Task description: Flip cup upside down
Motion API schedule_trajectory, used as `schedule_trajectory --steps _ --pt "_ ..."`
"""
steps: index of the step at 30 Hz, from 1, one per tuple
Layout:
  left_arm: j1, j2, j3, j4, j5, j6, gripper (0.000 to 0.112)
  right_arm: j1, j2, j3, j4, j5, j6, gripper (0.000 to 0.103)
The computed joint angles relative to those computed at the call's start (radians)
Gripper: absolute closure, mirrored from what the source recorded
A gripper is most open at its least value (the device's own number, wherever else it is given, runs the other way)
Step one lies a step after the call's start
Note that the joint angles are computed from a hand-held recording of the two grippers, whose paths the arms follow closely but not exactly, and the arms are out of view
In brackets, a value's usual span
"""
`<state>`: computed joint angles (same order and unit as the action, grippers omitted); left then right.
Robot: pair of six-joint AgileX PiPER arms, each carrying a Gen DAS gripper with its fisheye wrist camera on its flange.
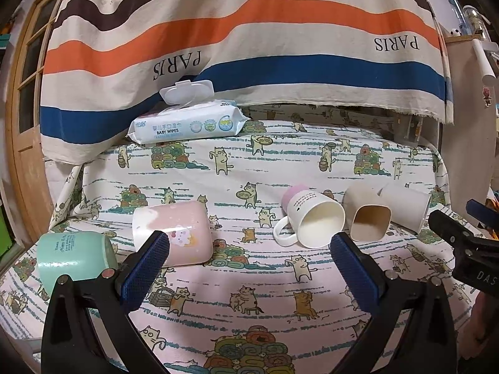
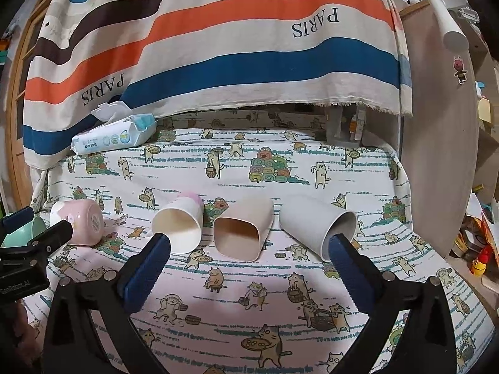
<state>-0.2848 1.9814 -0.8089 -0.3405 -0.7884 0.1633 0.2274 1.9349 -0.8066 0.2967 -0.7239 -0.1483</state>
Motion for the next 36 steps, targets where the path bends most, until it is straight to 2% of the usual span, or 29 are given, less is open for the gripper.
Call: schedule_trajectory --steps 36 --pt "-0.006 0.002 0.004 0.019 -0.008 -0.010 0.010 -0.001 0.002 0.001 0.000 -0.003 0.001 0.001"
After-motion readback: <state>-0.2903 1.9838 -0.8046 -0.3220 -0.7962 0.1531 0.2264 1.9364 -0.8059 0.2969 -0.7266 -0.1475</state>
